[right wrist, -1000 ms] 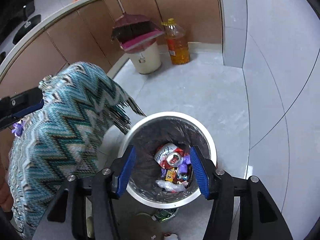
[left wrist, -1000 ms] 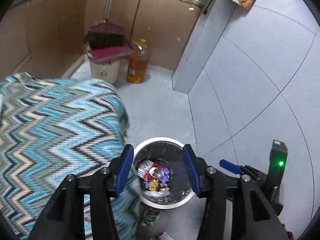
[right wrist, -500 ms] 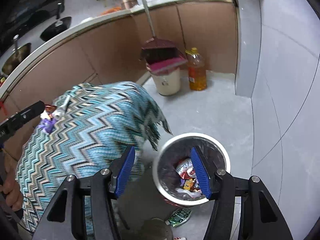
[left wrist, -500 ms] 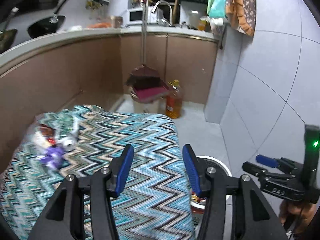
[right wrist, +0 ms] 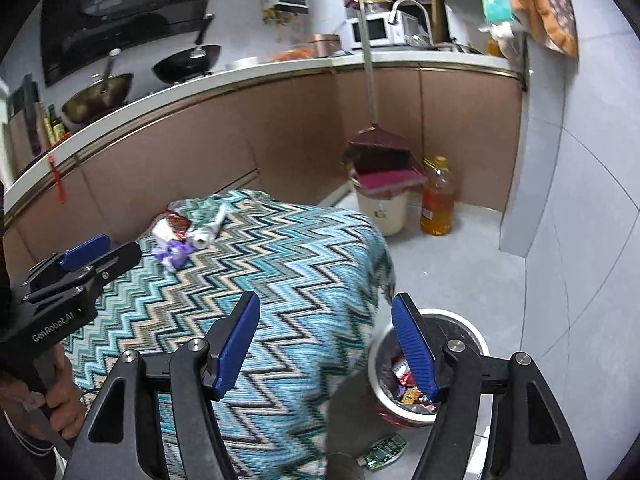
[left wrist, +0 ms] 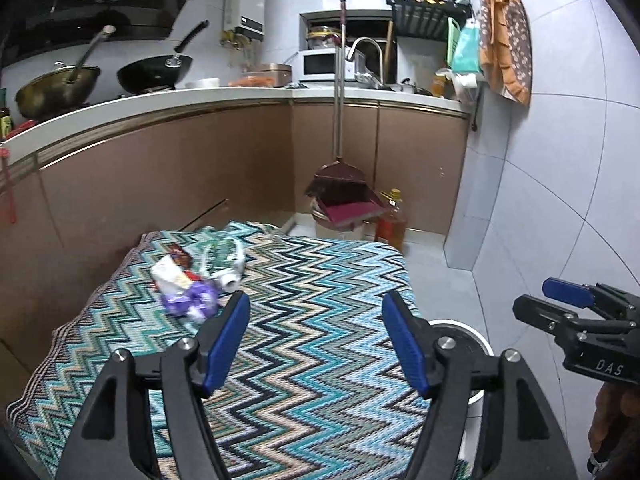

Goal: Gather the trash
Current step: 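Move both open tools back over the blanket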

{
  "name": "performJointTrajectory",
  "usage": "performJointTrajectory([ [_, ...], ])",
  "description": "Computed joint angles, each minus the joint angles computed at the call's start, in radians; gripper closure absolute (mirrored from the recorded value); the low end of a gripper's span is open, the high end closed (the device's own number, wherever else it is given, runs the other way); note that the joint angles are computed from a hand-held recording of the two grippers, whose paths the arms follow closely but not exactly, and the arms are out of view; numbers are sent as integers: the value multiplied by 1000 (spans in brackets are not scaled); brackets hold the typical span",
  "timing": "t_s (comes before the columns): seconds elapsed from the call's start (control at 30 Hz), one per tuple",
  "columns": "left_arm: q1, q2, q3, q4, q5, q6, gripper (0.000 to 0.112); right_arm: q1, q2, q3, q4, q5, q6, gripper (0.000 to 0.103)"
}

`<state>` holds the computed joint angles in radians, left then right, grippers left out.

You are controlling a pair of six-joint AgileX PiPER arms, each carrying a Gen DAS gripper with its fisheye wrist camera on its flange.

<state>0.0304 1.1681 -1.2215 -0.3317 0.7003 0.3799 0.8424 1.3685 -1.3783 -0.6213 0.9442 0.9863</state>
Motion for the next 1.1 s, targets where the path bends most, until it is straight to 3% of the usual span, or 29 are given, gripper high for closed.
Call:
performJointTrajectory([
  [0.53, 383, -86, 54, -356, 139, 367, 43, 233, 124, -213, -131, 186, 73, 35],
  [0.8, 536, -61, 57, -457, 192, 483, 41, 257, 204, -327, -119, 207, 12, 35],
  [1.1, 619, 2, 32, -504, 202, 542, 41, 250, 299, -452, -76, 204, -60, 35],
])
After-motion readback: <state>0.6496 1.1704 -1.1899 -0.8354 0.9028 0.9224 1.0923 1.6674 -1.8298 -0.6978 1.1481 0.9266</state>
